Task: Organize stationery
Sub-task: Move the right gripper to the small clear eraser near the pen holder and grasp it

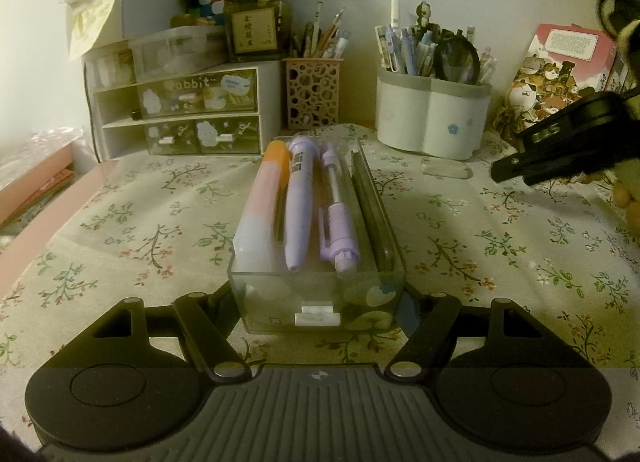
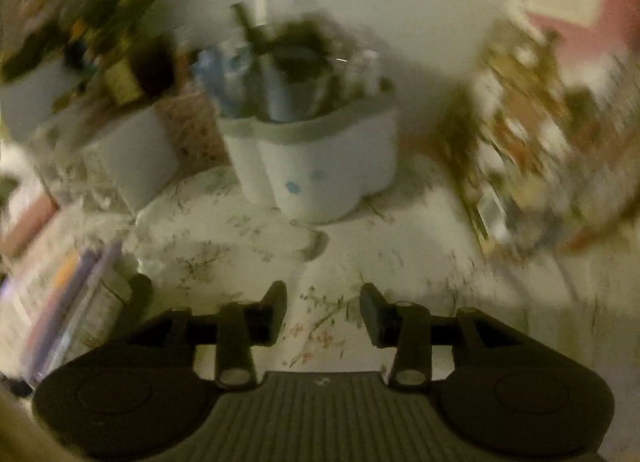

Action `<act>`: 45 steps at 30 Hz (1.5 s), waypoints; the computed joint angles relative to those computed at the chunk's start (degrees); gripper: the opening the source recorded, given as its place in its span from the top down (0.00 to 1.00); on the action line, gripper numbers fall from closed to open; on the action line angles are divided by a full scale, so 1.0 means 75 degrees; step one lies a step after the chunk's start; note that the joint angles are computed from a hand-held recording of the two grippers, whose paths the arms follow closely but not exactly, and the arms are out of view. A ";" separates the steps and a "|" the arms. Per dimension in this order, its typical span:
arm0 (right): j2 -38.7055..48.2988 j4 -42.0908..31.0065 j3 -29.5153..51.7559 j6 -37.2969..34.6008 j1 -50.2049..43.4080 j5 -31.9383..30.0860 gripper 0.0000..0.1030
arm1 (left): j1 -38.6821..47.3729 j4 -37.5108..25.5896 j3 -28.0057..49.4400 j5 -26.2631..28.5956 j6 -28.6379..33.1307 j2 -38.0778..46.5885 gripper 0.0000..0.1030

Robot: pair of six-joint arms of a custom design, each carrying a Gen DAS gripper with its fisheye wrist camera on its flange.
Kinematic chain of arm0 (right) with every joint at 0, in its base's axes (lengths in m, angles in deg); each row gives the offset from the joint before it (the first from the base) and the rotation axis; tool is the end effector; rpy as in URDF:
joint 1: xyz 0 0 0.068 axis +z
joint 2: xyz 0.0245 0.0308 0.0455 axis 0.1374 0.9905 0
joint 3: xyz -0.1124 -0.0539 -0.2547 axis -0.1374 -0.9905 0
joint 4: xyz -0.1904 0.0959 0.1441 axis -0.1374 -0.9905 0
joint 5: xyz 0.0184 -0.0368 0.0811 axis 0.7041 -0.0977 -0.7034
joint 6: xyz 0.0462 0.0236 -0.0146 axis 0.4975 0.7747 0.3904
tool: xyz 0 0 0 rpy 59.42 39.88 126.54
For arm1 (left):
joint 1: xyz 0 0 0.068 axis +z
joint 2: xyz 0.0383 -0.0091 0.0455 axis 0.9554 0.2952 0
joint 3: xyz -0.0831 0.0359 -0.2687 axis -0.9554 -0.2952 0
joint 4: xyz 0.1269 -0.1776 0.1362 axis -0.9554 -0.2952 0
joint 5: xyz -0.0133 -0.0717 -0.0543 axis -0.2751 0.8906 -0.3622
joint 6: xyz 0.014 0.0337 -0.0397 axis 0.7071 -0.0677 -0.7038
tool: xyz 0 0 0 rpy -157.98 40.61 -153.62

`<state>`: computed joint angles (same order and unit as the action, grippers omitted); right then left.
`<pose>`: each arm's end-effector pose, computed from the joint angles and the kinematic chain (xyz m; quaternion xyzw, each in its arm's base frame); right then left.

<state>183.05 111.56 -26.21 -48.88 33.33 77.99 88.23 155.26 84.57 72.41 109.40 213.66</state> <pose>0.2840 0.1207 0.0531 0.1543 0.9194 0.0150 0.3616 0.2650 0.0538 -0.0127 0.1932 0.8668 -0.0936 0.4500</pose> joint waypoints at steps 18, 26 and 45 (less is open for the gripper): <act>0.1625 0.1578 0.0950 -0.3810 -0.0917 -0.1343 0.61 | -0.0009 0.0008 0.0006 -0.0008 -0.0005 0.0007 0.30; 0.1968 0.2647 0.0725 -0.3797 -0.1143 -0.1997 0.61 | 0.0000 0.0018 -0.0002 0.0002 0.0008 0.0014 0.29; 0.1823 0.2440 0.0669 -0.2987 -0.0237 -0.1143 0.61 | -0.0018 0.0028 0.0007 -0.0015 0.0001 0.0019 0.29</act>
